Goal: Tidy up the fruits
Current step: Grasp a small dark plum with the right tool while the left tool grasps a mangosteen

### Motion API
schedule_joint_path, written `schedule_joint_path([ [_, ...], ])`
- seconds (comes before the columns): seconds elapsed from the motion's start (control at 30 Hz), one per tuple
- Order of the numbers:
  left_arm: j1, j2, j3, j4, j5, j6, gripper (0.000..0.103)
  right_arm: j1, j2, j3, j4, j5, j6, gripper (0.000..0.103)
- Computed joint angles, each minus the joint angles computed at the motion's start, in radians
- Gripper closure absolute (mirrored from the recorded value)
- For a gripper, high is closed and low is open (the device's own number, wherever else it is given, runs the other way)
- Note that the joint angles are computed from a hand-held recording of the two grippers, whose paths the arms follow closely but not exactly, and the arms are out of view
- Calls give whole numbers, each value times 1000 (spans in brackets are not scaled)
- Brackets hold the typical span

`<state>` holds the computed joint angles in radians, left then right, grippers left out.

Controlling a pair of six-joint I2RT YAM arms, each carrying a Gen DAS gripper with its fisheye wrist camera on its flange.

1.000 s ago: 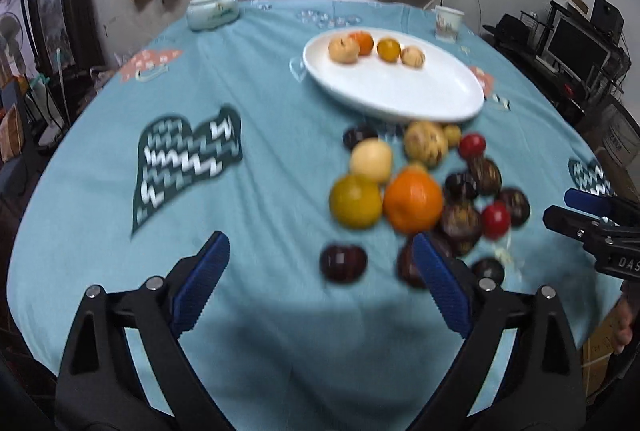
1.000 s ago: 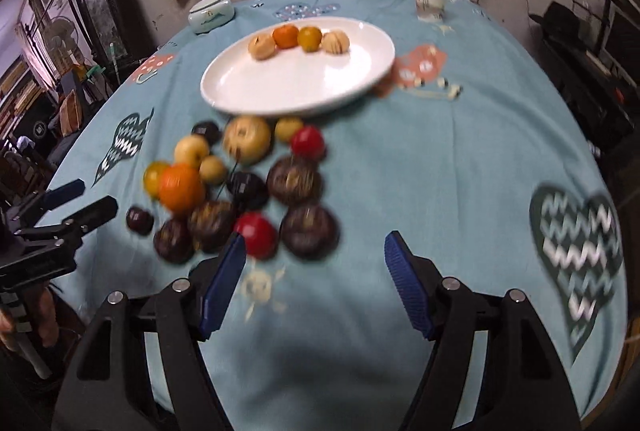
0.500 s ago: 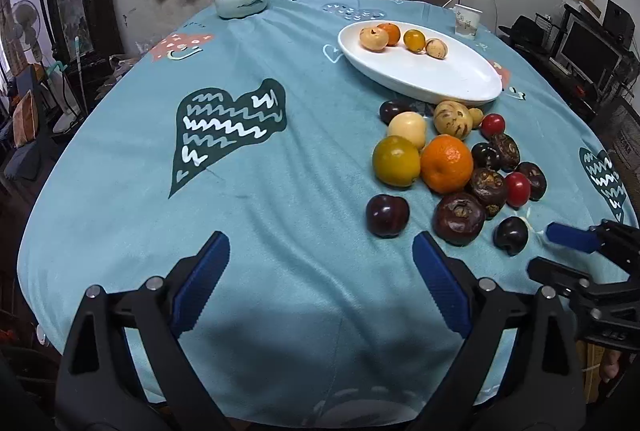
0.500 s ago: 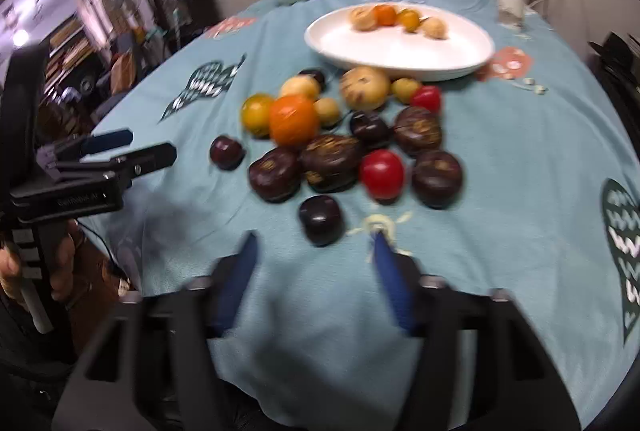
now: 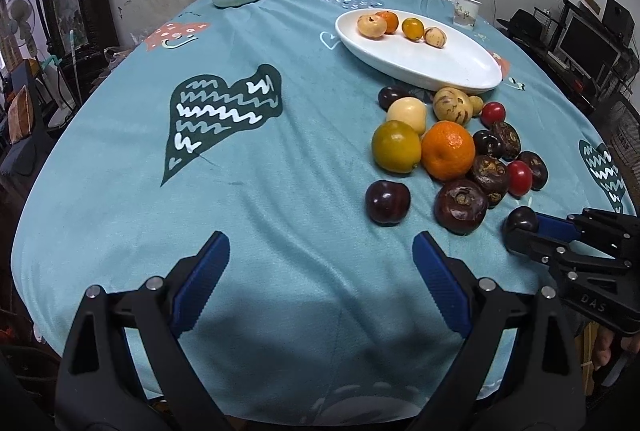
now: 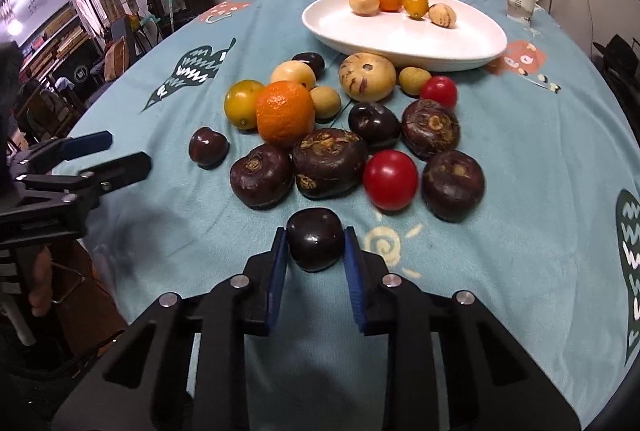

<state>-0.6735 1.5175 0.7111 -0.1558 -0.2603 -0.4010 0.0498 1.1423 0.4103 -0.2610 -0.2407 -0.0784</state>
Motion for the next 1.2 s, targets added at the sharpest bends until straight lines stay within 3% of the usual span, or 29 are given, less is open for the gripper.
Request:
schedule_joint_path([
  [0.13, -36, 22, 24, -4, 37, 5, 9, -58, -95, -6, -71, -4, -13, 75],
  [0.23, -76, 15, 13, 52, 130, 14, 9, -135, -142, -10, -113, -31, -38, 75],
  [0.57, -144, 229, 173, 79, 120, 57, 11, -363, -185, -29, -195, -151, -153, 74],
  [0.7, -132, 316, 239, 52, 133, 60, 54, -431, -197, -28, -222, -190, -187, 75],
  [0.8, -143, 329, 249, 65, 109, 69, 54, -465, -196, -22, -234, -211, -201, 75],
  [0.9, -153, 338, 246, 88, 93, 77, 48, -471, -183, -19, -237, -224, -201, 75],
  [1.0, -172, 333, 233, 98, 44, 75, 61, -463, -187, -21, -243, -232, -197, 75],
  [1.07, -158, 312, 214, 110, 79, 67, 61, -458, -199, -23, -242, -233, -191, 75],
  [1.2, -161, 254, 168, 129, 62, 53, 61, -445, -216, -22, -240, -226, -176, 75],
])
